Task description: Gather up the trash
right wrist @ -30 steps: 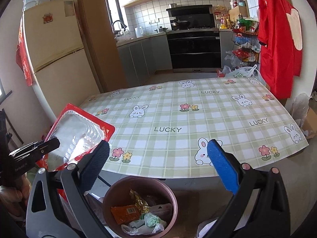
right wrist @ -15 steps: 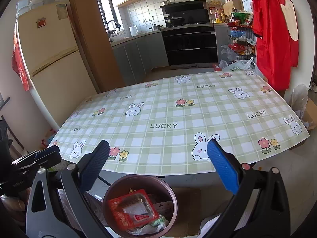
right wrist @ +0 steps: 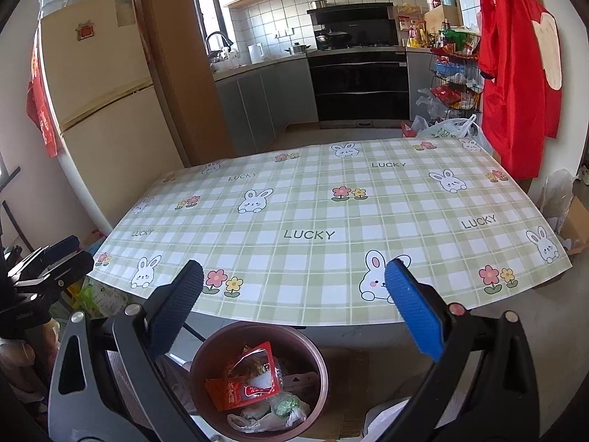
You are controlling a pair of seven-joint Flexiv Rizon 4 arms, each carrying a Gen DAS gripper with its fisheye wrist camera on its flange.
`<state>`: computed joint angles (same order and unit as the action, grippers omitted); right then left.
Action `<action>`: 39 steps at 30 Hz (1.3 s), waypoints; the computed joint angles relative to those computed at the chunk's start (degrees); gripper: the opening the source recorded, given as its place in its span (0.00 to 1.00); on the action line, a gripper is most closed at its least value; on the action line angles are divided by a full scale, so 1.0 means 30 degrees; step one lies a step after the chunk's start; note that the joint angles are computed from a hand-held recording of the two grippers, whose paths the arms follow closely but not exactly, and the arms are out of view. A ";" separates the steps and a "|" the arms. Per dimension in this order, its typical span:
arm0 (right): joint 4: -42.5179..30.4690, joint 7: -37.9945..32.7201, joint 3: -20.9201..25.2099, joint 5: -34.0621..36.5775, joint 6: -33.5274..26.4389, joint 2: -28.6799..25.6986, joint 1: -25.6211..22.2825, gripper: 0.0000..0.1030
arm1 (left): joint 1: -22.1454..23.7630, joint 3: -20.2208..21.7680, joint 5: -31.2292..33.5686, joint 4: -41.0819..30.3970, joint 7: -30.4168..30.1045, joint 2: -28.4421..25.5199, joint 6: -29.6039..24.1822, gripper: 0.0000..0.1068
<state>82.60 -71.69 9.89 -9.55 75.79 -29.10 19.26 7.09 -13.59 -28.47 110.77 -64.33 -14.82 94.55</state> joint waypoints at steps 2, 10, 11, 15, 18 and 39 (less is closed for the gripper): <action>-0.0040 -0.0078 -0.0223 -0.0406 -0.0195 0.0236 0.0210 0.94 | 0.0250 -0.0168 0.0077 -0.0100 0.0332 0.0143 0.0144 0.91; -0.0107 -0.0601 -0.1274 -0.2788 -0.0293 0.1394 0.1166 0.94 | -0.1227 0.2589 0.2282 -0.1814 0.0407 0.0789 -0.0419 0.91; -0.0145 -0.0635 -0.1319 -0.2993 -0.0254 0.1515 0.1209 0.94 | -0.1459 0.3004 0.2607 -0.2083 0.0326 0.0846 -0.0531 0.91; -0.0457 -0.0686 -0.1319 -0.3329 -0.0236 0.1778 0.1218 0.95 | -0.1072 0.2540 0.2717 -0.2296 0.1638 0.1324 -0.0172 0.91; -0.0476 -0.0630 -0.1463 -0.3644 -0.0064 0.1963 0.1252 0.95 | 0.0000 0.0806 0.1230 -0.1914 0.3959 0.1799 0.0176 0.91; -0.0302 0.0033 -0.1653 -0.4365 -0.0237 0.2210 0.1199 0.95 | -0.0876 0.0815 -0.0822 -0.1742 0.5564 0.1991 0.0807 0.91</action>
